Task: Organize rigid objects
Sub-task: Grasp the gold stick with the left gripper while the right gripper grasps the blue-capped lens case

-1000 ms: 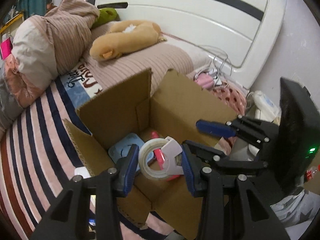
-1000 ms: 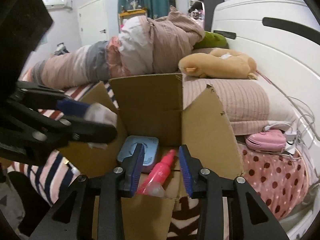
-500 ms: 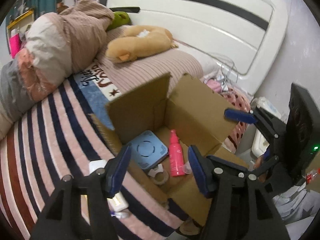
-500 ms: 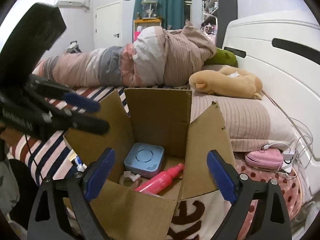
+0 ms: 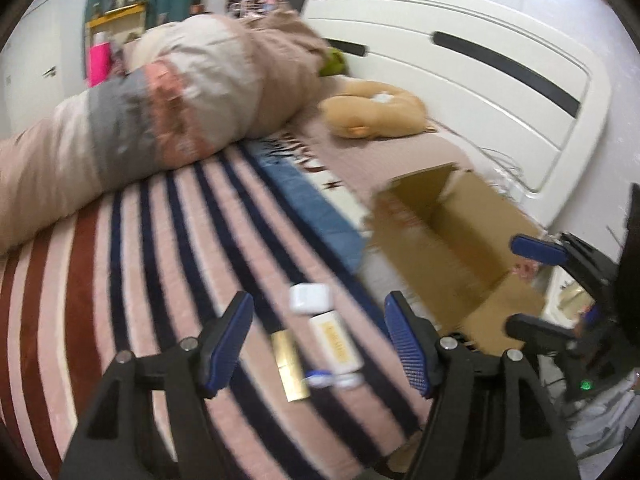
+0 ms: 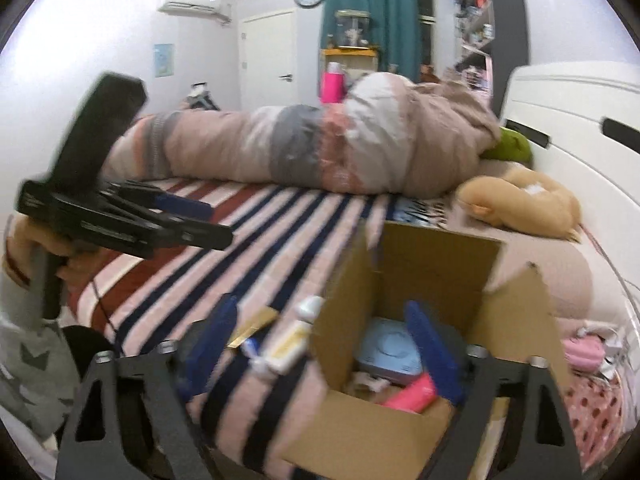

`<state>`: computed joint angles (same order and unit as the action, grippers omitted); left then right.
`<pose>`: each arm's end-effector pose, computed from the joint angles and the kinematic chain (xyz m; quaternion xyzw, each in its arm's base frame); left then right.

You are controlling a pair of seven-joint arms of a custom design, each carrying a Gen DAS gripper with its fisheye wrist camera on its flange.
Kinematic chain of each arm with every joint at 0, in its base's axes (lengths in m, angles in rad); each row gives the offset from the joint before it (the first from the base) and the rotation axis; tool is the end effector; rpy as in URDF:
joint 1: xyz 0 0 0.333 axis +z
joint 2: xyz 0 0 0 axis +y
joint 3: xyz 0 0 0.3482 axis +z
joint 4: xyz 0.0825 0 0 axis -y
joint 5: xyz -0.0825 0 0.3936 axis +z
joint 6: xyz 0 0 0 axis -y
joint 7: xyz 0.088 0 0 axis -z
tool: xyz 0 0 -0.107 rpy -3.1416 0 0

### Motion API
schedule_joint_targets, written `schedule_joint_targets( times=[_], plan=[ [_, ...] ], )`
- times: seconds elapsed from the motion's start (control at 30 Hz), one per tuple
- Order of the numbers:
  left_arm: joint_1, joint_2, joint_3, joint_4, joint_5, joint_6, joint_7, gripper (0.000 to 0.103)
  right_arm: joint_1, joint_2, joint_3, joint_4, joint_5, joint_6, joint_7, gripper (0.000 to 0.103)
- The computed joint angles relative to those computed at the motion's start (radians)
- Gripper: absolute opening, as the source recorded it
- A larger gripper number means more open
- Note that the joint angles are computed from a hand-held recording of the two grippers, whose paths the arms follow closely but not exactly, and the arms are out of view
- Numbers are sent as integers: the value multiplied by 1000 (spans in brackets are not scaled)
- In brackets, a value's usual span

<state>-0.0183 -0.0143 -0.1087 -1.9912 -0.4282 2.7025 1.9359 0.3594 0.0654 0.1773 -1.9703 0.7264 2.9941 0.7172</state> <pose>0.6042 -0.0632 0.5781 -0.5958 0.7082 -0.3339 0.1787 0.5617 0.2757 0.5668 -0.7985 0.3637 -0.2230 0.4248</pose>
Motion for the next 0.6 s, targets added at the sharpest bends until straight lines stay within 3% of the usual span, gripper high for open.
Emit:
schedule_joint_targets(
  times=[0.07,0.13,0.2,0.27,0.3,0.4,0.43,0.53,0.6],
  plan=[
    [13,3,12,-30,-16,20,0,65,12,18,17,20,10,-39,-11,63],
    [24,15,18,-52,-42,41,13,65,24,39,28,32,-2,-61,-5,49],
    [34,39,17,-71,-100,59,44,65,48,74,26,43,-83,-74,72,38],
    [51,71,9,-76,-216,56,117,65,60,119,22,70,-163,-125,148,34],
    [68,83,-6,-80,-204,66,102,65,69,140,15,81,-211,-139,193,34],
    [47,102,20,-108,16,113,-66,65,130,214,-57,111,-442,-143,397,33],
    [56,109,11,-109,9,112,-59,65,135,239,-69,129,-487,-154,432,31],
    [78,128,-6,-95,-34,68,-52,65,105,295,-43,170,-532,-184,457,29],
    [73,142,3,-87,32,51,-128,65,52,298,19,168,-501,-199,406,29]
  ],
)
